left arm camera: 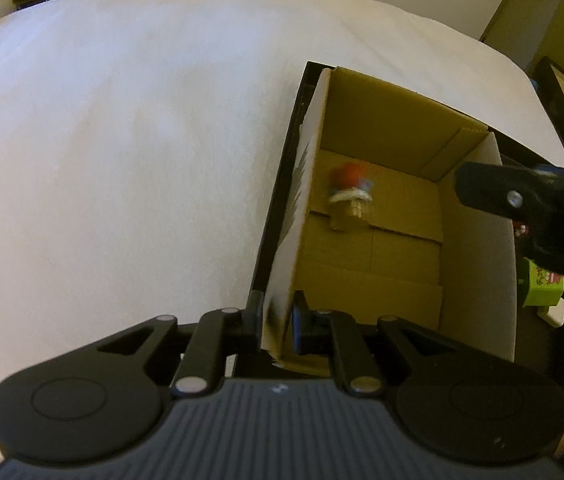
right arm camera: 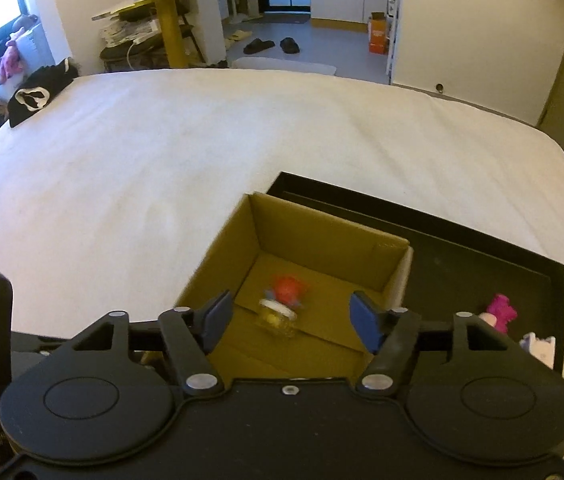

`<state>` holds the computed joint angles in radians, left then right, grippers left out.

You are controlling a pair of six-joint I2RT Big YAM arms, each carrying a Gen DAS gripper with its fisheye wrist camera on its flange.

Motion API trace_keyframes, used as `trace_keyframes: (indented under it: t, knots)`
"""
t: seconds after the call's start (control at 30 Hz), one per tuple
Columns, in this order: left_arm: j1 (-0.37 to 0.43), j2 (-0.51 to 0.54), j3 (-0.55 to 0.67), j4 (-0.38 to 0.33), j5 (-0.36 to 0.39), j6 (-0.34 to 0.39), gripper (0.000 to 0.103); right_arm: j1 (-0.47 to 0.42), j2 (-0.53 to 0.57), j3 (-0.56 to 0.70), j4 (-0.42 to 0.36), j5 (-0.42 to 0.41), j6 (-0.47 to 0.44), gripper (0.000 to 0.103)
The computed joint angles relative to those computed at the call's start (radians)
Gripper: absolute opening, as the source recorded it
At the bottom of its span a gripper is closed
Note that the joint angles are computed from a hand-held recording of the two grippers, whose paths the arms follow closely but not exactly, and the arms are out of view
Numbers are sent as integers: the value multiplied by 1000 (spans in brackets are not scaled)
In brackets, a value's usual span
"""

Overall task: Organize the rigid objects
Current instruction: 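Lift the red cup figure with the right tool and carry it over the cardboard box, then open the right tool to drop the red cup figure into the box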

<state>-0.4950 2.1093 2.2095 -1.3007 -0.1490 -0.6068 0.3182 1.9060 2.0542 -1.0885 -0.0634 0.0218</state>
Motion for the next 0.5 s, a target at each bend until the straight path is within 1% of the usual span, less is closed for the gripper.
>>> trace_keyframes:
  t: [0.03,0.1,0.17,0.5]
  knots:
    - [-3,3,6,-5,-2,-1,12,-1,-6,-8,3,4,2,71]
    - [-5,9,17,-15,-7,-1,12,-6,-25,-36,19,14,1,78]
    - [-7,16,30,-25,-14,0,12,-9,-39,-55,25,27,0,80]
    - [-17,56,99,-76,-24,17,13,-54,-109,-164,49,58,22,81]
